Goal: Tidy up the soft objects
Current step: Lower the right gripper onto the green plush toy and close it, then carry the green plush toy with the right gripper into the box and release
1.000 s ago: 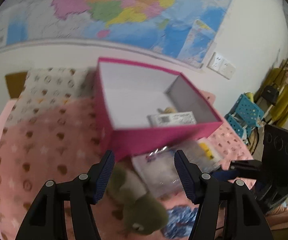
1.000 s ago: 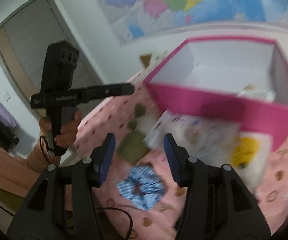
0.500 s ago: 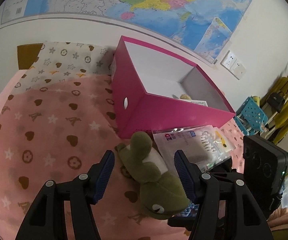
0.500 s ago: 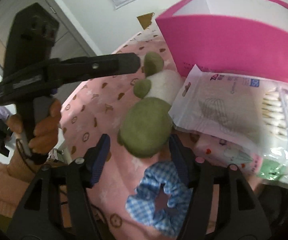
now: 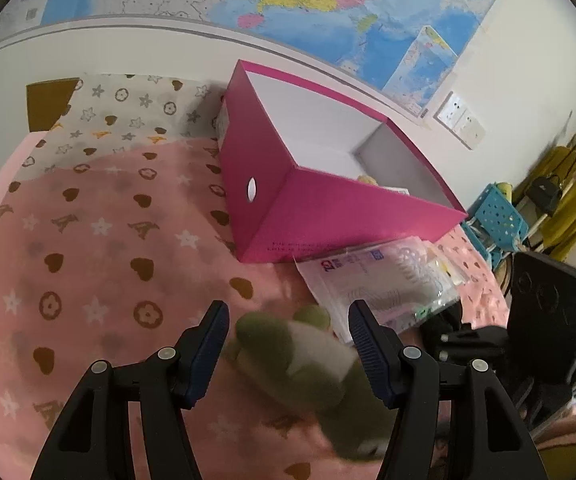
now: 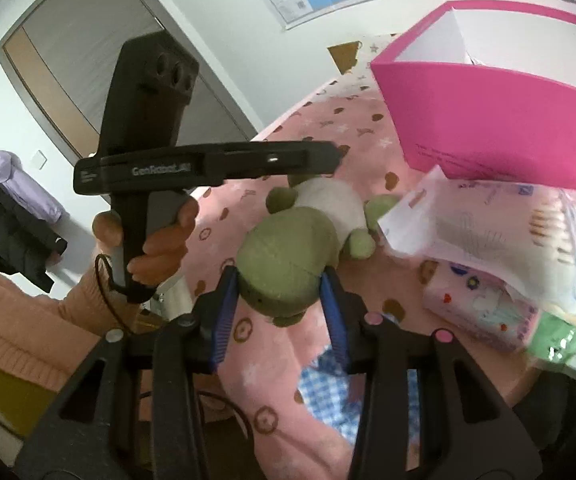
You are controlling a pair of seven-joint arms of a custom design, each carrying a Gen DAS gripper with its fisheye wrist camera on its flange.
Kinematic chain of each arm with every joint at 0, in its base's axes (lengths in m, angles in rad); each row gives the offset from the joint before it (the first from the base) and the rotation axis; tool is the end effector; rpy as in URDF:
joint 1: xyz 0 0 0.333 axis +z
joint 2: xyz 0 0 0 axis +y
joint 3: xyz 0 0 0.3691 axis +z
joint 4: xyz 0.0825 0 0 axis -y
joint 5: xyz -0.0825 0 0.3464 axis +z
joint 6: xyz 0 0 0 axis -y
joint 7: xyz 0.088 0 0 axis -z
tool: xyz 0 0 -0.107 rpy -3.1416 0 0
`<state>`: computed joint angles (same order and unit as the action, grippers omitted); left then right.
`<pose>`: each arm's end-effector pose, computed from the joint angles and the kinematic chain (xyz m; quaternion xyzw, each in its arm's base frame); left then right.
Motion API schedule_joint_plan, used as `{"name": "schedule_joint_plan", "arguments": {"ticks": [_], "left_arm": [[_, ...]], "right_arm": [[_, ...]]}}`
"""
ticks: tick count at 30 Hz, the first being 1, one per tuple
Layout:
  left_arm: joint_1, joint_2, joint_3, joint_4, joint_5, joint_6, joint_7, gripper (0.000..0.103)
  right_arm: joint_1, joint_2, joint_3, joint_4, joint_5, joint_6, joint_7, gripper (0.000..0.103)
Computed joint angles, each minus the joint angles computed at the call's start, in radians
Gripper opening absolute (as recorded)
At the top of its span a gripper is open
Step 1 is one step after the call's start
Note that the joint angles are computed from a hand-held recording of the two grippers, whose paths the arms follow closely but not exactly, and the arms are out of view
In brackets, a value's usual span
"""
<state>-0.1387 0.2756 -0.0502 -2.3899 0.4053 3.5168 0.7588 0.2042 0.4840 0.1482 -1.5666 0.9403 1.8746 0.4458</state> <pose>0.5235 -0.1469 0.3877 -0.7039 0.5828 -0.3883 0.1184 0.6168 0.2717 0.4484 -0.8626 0.2172 0.2471 0.3842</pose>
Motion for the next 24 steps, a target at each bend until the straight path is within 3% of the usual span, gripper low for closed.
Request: {"name": "schedule_joint_plan", "arguments": {"ticks": [7,12,15,18,20,24], "left_arm": [[0.133,0.050,-0.113,0.041,0.180,0.021,-0.108,0.065],[0.202,0.086,-0.175,0.086,0.319,0.002,-0.194,0.069],[0.188,0.090,-0.171,0.094,0.339,-0.029,-0.212,0.069],[0.166,0.095,-0.151,0.089,0.329,-0.016,-0.219,0.069],[0.129,0.086,-0.118,0.080,0.302,-0.009,-0.205,0.068],[0.136,0.083,-0.128,0.081,0.307,-0.021,-0.212,0.068]], "right_arm": [[-0.046,0.031,-0.017,0.016,0.030,-0.011,0.095,0.042],[-0.047,-0.011,-0.029,-0.044,0.043,0.087,0.119,0.042],[-0.035,-0.036,-0.028,-0.081,0.044,0.151,0.126,0.043],[-0.044,-0.069,-0.016,-0.119,0.073,0.153,0.084,0.058],[-0.028,-0.094,-0.018,-0.148,0.063,0.178,0.058,0.058],[0.005,-0.102,-0.016,-0.158,0.037,0.199,0.049,0.058]]}}
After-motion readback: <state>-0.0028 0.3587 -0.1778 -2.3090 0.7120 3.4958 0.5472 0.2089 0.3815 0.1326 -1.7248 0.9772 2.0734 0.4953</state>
